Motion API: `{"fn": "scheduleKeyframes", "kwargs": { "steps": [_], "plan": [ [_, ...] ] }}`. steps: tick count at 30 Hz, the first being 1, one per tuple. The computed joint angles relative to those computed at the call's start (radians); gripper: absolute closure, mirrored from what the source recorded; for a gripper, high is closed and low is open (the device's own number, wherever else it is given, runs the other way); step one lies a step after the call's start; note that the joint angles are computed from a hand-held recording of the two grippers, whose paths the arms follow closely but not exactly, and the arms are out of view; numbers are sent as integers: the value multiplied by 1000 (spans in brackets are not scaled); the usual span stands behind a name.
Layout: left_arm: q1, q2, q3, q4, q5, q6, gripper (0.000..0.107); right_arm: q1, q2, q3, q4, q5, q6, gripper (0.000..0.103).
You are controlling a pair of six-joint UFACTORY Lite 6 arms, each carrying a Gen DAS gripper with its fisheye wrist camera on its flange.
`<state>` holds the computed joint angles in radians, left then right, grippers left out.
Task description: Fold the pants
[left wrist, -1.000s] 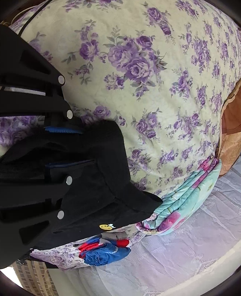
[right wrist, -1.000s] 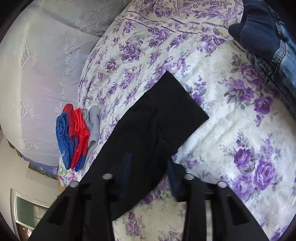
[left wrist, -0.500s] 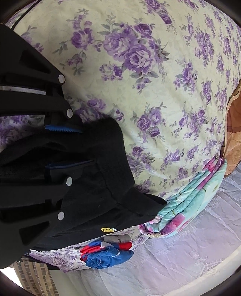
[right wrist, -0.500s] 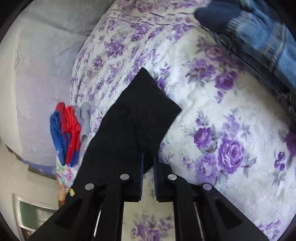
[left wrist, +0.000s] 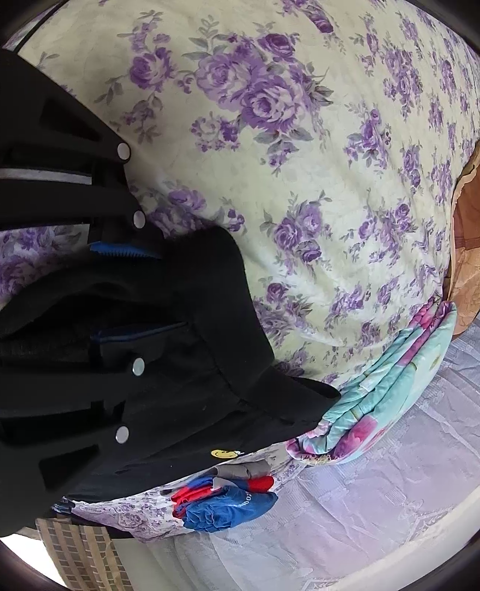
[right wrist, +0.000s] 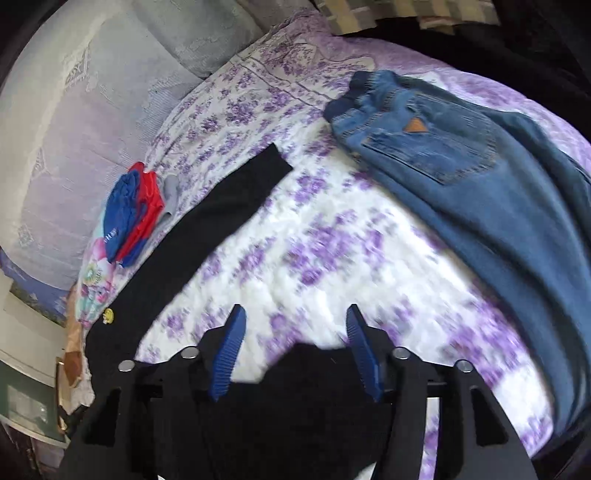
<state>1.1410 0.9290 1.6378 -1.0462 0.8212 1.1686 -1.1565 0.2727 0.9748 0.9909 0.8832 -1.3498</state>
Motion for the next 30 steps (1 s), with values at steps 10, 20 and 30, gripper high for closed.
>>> {"fn": "scheduleKeyframes", "kwargs": {
  "steps": [10, 20, 30],
  "plan": [
    [8, 4, -2, -16, 17, 38, 78, 75, -257, -322, 42, -62, -181, 39],
    [14, 27, 27, 4, 45, 56, 77, -339, -36, -162, -67, 91, -115, 39],
    [76, 120, 174, -6, 205, -32, 87, -216, 220, -61, 87, 237, -159, 92]
  ]
}}
